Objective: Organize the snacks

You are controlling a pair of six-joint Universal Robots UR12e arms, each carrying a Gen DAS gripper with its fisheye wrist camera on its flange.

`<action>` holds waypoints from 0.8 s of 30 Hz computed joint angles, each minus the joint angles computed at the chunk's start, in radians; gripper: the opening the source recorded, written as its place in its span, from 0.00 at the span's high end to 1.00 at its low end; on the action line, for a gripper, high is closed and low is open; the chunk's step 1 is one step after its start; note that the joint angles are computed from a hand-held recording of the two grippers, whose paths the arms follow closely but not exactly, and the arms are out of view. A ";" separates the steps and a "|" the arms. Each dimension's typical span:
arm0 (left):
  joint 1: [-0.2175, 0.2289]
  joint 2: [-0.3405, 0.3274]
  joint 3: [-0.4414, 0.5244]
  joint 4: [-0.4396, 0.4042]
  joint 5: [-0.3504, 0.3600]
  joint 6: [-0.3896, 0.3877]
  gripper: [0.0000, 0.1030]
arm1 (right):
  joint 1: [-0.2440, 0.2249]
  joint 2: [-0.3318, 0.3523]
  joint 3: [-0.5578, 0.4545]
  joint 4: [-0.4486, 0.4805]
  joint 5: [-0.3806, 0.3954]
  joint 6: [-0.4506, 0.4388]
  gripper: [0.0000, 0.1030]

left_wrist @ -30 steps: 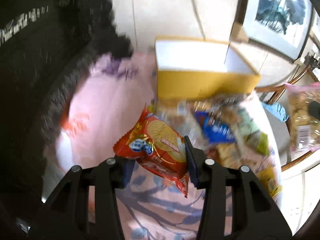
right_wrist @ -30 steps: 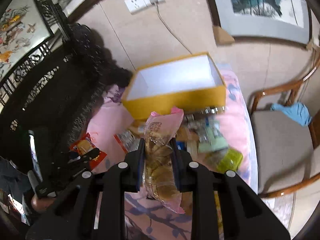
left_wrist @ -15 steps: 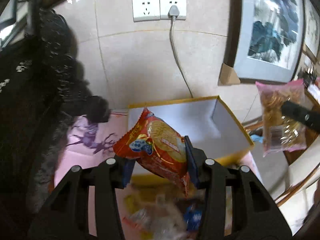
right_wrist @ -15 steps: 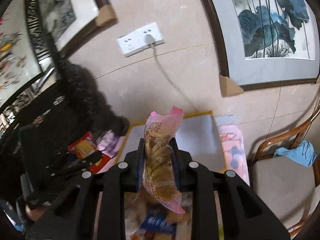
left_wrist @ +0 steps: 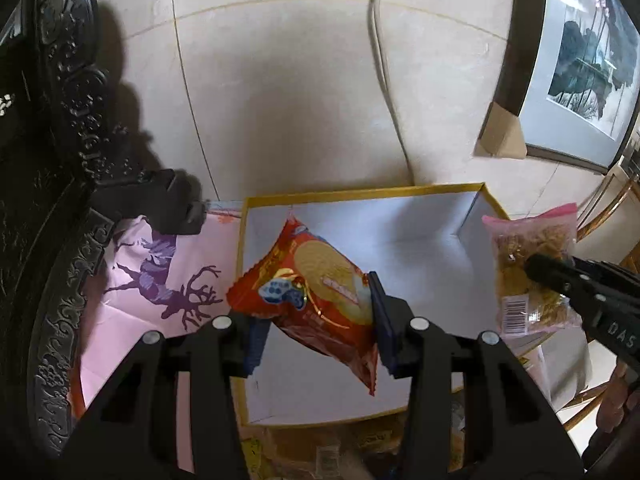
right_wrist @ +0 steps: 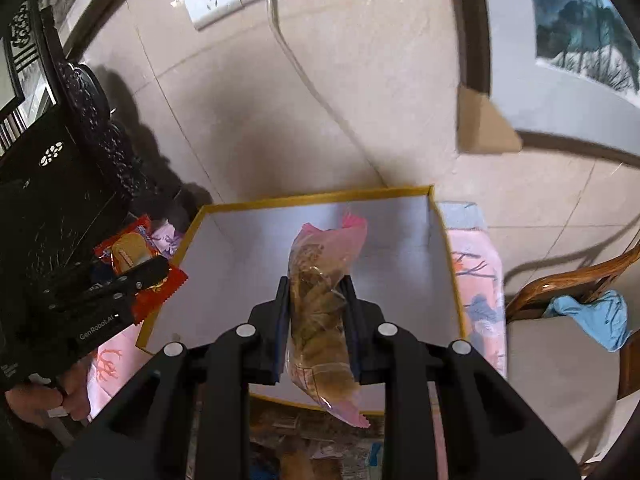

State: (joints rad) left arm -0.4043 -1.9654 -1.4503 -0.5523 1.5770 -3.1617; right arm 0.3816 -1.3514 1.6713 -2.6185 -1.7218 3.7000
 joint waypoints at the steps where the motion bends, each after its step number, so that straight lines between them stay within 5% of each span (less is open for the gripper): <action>1: 0.000 -0.002 -0.001 0.001 0.004 0.003 0.56 | 0.003 0.005 -0.003 -0.001 -0.009 -0.012 0.76; 3: 0.004 -0.003 -0.007 0.018 -0.001 0.000 0.47 | 0.005 0.012 -0.009 0.011 -0.012 -0.020 0.65; 4: 0.005 -0.002 -0.011 0.022 -0.007 0.004 0.32 | 0.011 0.013 -0.013 0.022 -0.037 -0.015 0.24; 5: 0.004 0.001 -0.015 0.025 0.007 0.002 0.02 | 0.019 0.007 -0.003 -0.008 -0.061 -0.011 0.01; 7: -0.001 0.021 -0.052 0.080 0.055 -0.009 0.02 | 0.022 -0.009 0.015 -0.041 -0.053 -0.015 0.01; 10: 0.005 0.057 -0.092 0.052 0.065 -0.018 0.02 | 0.044 -0.040 0.040 -0.013 -0.092 0.015 0.01; 12: 0.015 0.104 -0.153 0.019 0.073 -0.038 0.02 | 0.051 -0.063 0.082 -0.007 -0.027 0.003 0.01; 15: 0.042 0.175 -0.264 0.000 -0.010 -0.034 0.02 | 0.060 -0.071 0.141 0.030 0.089 0.017 0.01; 17: 0.050 0.202 -0.307 -0.108 -0.063 0.024 0.02 | 0.074 -0.050 0.157 0.075 0.105 0.053 0.01; 19: 0.035 0.203 -0.329 -0.151 -0.016 0.032 0.02 | 0.082 -0.030 0.162 0.085 0.097 0.093 0.05; 22: 0.044 0.201 -0.358 -0.165 -0.094 -0.002 0.02 | 0.084 -0.011 0.174 0.020 0.096 0.129 0.08; 24: 0.029 0.183 -0.345 -0.230 -0.079 -0.013 0.02 | 0.098 0.012 0.137 0.105 0.040 0.107 0.24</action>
